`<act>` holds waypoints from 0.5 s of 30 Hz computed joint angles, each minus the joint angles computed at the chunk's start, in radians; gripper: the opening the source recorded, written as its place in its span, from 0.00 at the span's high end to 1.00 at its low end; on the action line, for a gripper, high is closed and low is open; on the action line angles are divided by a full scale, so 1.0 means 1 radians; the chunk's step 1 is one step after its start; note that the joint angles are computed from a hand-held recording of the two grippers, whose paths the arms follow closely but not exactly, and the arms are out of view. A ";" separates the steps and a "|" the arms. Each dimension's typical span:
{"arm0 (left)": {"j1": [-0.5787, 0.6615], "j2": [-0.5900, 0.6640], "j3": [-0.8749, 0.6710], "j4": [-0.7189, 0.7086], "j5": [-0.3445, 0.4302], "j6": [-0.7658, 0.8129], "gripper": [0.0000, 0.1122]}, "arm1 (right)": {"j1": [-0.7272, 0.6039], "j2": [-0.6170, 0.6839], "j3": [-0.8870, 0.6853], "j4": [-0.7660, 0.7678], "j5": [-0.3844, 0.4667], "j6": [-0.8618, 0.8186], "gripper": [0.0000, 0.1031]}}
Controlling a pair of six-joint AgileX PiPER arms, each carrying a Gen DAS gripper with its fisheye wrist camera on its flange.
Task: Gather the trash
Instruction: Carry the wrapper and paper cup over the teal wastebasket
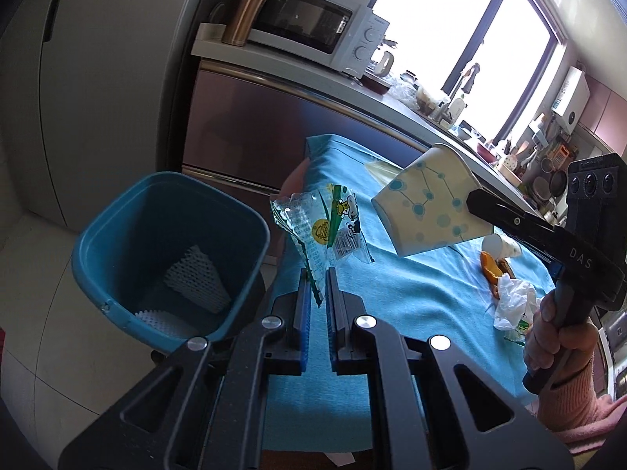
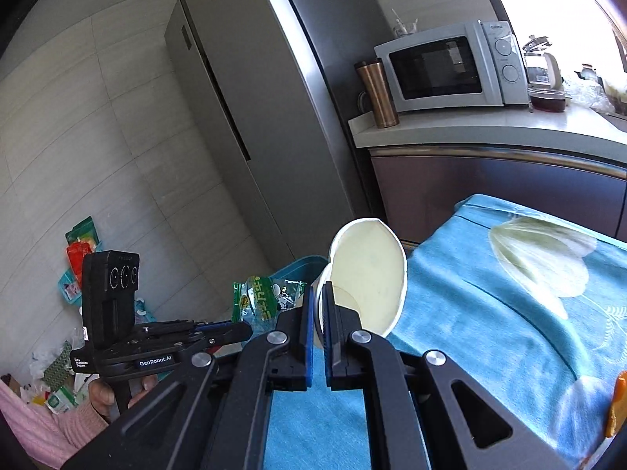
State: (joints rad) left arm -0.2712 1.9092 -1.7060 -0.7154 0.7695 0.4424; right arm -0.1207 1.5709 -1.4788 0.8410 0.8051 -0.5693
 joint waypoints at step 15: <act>0.098 0.053 -0.034 0.096 -0.002 -0.085 0.93 | 0.112 0.201 -0.220 -0.049 0.052 0.088 0.97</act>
State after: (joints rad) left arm -0.1727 1.9625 -1.7400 -0.6197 0.7671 0.3575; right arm -0.0089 1.7717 -1.6986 0.7915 0.8568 -0.4814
